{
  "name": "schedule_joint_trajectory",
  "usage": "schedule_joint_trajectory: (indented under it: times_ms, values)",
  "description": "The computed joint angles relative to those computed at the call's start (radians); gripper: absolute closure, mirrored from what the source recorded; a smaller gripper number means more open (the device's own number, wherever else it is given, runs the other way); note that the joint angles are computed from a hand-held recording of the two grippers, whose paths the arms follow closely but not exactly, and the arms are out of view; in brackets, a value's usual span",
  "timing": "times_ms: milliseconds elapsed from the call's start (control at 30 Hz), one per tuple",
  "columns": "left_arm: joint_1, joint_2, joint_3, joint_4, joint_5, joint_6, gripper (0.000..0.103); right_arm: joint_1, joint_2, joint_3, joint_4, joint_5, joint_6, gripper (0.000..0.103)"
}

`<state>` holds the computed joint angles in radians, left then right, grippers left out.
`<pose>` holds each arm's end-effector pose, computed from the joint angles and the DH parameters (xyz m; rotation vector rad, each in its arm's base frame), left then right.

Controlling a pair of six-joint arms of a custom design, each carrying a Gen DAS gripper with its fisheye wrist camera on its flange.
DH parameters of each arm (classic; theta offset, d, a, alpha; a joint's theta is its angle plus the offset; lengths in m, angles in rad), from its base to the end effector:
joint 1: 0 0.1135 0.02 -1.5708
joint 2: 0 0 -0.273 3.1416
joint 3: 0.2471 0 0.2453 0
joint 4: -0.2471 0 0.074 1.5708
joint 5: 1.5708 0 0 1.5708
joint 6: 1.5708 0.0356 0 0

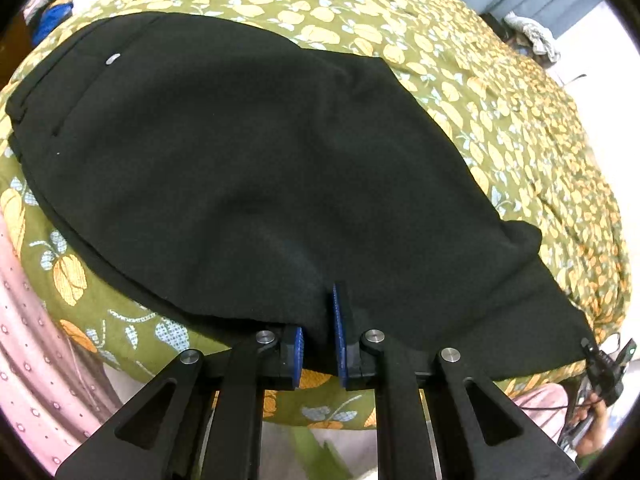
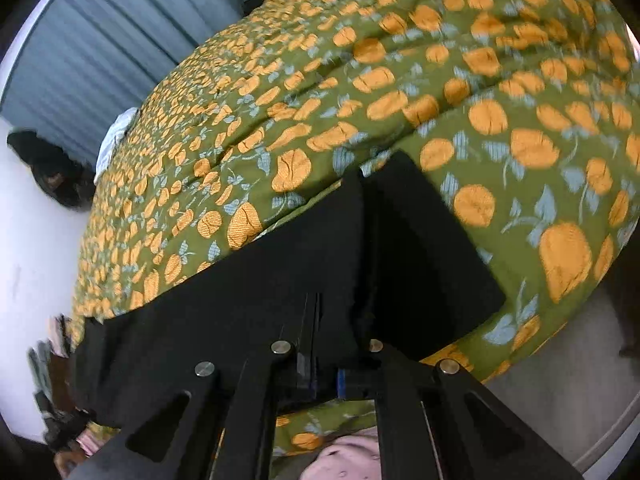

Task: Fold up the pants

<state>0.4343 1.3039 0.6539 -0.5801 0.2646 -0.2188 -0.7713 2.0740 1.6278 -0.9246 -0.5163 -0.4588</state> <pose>0.1943 0.0799 0.1785 -0.8252 2.6334 -0.3140 0.3083 -0.2753 0.2013 0.3435 2.6318 0.4186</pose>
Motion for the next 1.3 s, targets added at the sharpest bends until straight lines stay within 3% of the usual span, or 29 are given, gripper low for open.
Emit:
schedule_joint_trajectory:
  times_ms: [167, 433, 567, 733, 767, 833, 900, 967, 1033, 1100, 1267, 1300]
  values:
    - [-0.045, -0.02, -0.051, 0.028, -0.02, -0.019, 0.089, 0.003, 0.038, -0.004, 0.037, 0.137, -0.025, 0.096]
    - [-0.102, -0.013, -0.036, 0.03, -0.027, -0.035, 0.088, -0.007, -0.038, -0.073, 0.202, 0.11, -0.008, 0.096]
    - [-0.156, -0.011, -0.053, 0.041, -0.055, -0.04, 0.087, -0.009, 0.06, 0.005, 0.139, 0.187, -0.013, 0.096]
    - [-0.142, 0.002, -0.058, 0.046, -0.047, -0.037, 0.084, -0.003, 0.047, -0.039, 0.19, 0.208, 0.003, 0.096]
    - [-0.14, 0.002, -0.058, 0.043, -0.045, -0.038, 0.084, -0.003, 0.042, -0.046, 0.196, 0.206, 0.011, 0.094]
    - [-0.13, -0.007, -0.057, 0.027, -0.04, -0.028, 0.083, -0.008, 0.039, -0.041, 0.187, 0.205, 0.023, 0.08]
    - [-0.117, -0.019, -0.055, 0.01, -0.031, -0.013, 0.083, -0.021, 0.004, -0.059, 0.185, 0.171, 0.041, 0.04]
    - [-0.102, -0.028, -0.059, -0.001, -0.022, -0.004, 0.081, -0.025, -0.096, -0.162, 0.283, 0.19, 0.057, 0.025]
    - [-0.092, -0.02, -0.063, 0.007, -0.011, -0.003, 0.083, -0.014, -0.228, -0.296, 0.416, 0.253, 0.07, 0.024]
    - [-0.097, -0.009, -0.06, 0.005, -0.021, 0.016, 0.092, -0.004, -0.359, -0.411, 0.499, 0.274, 0.078, 0.022]
    - [-0.094, -0.038, -0.05, -0.049, -0.025, 0.044, 0.094, 0.096, -0.607, -0.626, 0.495, 0.155, 0.125, 0.014]
    - [-0.082, -0.04, -0.047, -0.068, -0.021, 0.044, 0.089, 0.131, -0.63, -0.656, 0.484, 0.13, 0.134, 0.014]
